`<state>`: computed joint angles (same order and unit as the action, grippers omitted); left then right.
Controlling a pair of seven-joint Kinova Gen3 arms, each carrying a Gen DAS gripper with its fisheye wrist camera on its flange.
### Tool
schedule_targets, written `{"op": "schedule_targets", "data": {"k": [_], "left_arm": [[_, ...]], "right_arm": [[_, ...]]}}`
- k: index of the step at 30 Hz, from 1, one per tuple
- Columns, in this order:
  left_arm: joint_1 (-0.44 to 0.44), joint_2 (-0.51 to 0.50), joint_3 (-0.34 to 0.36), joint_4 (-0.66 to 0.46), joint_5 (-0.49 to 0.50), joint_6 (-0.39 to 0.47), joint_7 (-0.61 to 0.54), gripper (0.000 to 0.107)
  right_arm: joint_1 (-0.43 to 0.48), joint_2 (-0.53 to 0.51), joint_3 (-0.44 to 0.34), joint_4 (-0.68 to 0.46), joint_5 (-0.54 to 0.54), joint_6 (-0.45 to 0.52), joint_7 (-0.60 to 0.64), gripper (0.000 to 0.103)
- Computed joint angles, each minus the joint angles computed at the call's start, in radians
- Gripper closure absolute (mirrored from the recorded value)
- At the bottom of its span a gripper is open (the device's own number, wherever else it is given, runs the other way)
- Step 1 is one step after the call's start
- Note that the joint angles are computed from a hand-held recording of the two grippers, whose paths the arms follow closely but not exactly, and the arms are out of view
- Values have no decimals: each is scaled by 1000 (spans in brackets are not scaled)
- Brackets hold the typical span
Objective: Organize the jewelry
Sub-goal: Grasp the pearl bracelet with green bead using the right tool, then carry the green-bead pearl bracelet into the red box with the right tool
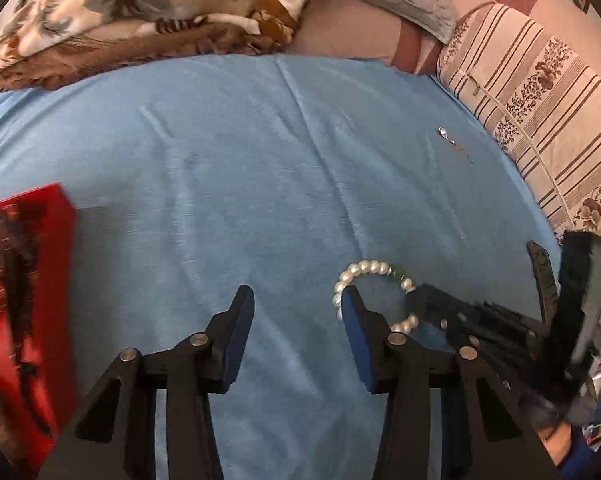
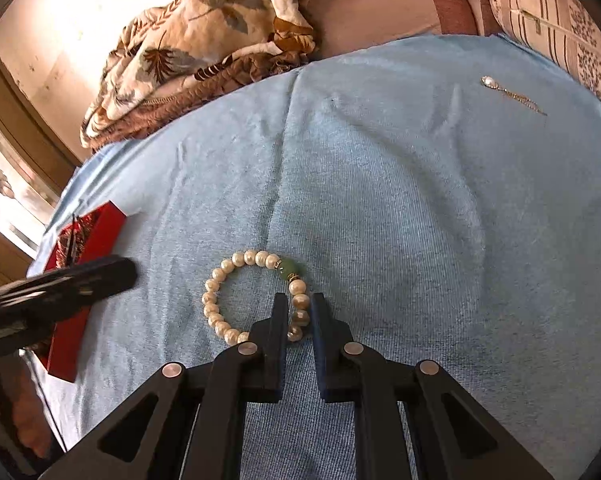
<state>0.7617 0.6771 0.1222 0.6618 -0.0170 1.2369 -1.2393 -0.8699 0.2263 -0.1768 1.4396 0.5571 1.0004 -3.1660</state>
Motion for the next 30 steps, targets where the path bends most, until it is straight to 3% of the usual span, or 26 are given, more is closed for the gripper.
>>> {"op": "schedule_targets", "data": {"k": [6,12,16,19,30], "left_arm": [[43,112,-9,-161,-14,87,-32,72],[83,135,-46,-185,-47,83,-51,73],[105,112,-61,-125,-76,31,-56,73],[84,94,-38,-98,-57,16,-52,99],[41,-42,-4,90,-17,-114,-8,98]], "right_arm": [[25,-27,-5,54,-11,-77,-29,90],[30,-22,-7,55,-10,-83,-23,90],[28,-12,-5,45,-6,-78,-6,90],[25,-17,1,55,4,-98,-22,91],[-1,-58,-9,107,119,-129,-173,92]]}}
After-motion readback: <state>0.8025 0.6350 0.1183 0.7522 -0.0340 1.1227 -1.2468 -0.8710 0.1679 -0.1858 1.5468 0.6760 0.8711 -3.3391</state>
